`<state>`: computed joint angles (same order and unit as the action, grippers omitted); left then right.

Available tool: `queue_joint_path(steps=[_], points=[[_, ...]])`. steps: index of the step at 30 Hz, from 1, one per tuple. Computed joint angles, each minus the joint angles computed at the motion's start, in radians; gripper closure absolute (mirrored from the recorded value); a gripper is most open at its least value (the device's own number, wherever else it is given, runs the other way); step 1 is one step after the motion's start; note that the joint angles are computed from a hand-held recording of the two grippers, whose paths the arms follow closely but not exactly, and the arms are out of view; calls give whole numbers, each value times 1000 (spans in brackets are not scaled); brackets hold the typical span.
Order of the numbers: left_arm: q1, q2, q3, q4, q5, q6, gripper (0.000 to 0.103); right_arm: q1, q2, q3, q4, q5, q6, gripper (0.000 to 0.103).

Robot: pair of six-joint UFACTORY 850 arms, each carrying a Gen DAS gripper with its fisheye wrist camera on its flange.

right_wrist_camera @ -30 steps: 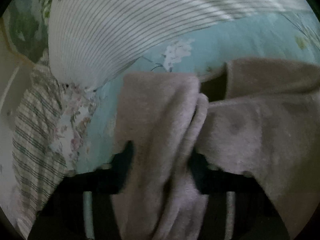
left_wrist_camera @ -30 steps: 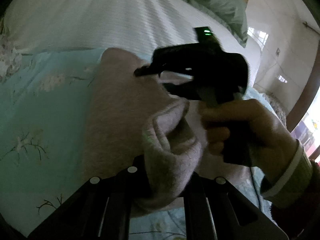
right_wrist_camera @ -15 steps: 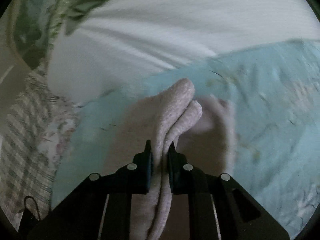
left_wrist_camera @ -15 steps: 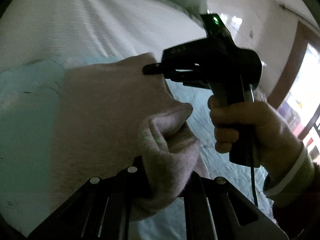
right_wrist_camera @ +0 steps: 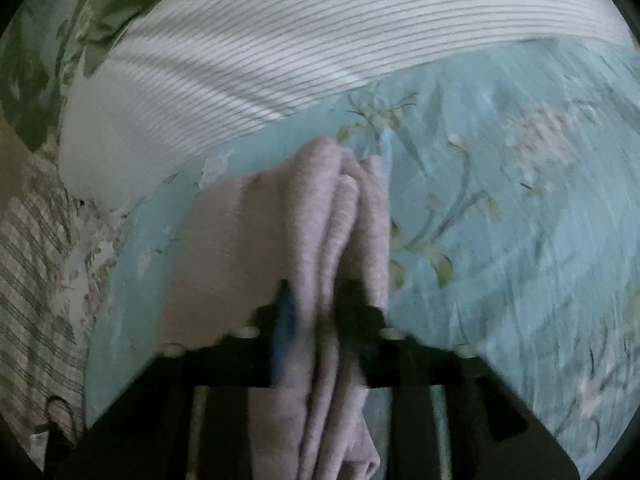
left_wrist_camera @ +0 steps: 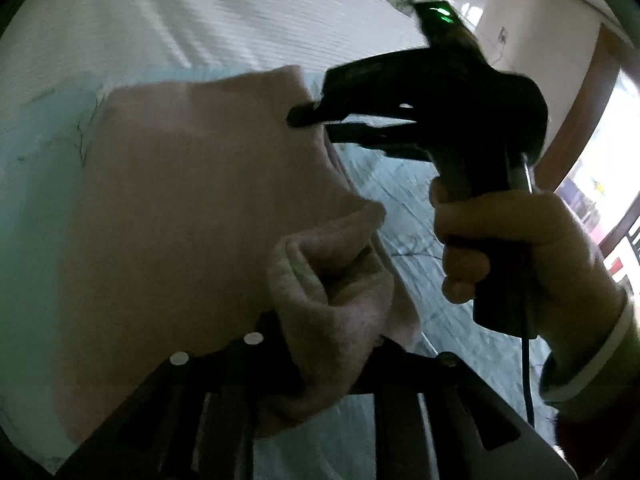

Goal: Fold small clothes

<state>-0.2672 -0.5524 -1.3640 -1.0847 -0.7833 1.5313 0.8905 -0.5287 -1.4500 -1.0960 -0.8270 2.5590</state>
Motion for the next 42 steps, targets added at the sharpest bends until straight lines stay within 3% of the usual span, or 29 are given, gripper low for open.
queue_joint_path(steps=[1,2,3,4,7,9,15,18,21,26,27,28,29,31,32,36,42], points=[[15,-5,-15,25,-46,-27,67,11,-3,-11,15,-34,-9,28],[29,-5,-21,39,-80,-40,51,24,-6,-20,24,-68,-11,20],[40,-1,-22,44,-98,-44,43,39,-7,-23,13,-93,9,11],[59,8,-20,38,-122,-39,35,51,-5,-18,-4,-97,32,9],[116,20,-27,19,-178,-16,28,71,-2,-5,-25,-71,72,9],[142,15,-48,13,-172,-21,21,78,-6,2,-35,-43,91,9],[177,-140,-272,88,-184,-260,20,72,-21,18,-87,41,132,9],[177,-272,-452,152,-254,-427,20,62,-21,25,-91,64,125,9],[169,-340,-536,172,-293,-501,20,46,-12,44,-127,98,147,9],[150,-503,-763,192,-435,-637,21,9,-14,75,-188,190,209,11],[144,-517,-781,193,-444,-648,21,6,-20,71,-200,190,215,21],[137,-537,-808,191,-444,-646,23,3,-23,69,-208,202,222,48],[131,-537,-808,193,-430,-635,33,-6,-26,73,-233,244,270,52],[113,-542,-814,210,-387,-611,53,-3,-36,51,-200,230,245,56],[112,-538,-808,205,-383,-601,58,1,-41,35,-180,218,225,59],[139,-428,-664,138,-347,-477,64,23,-68,-41,-182,181,170,65],[238,-255,-446,58,-302,-299,65,40,-226,-312,-137,189,-19,65]])
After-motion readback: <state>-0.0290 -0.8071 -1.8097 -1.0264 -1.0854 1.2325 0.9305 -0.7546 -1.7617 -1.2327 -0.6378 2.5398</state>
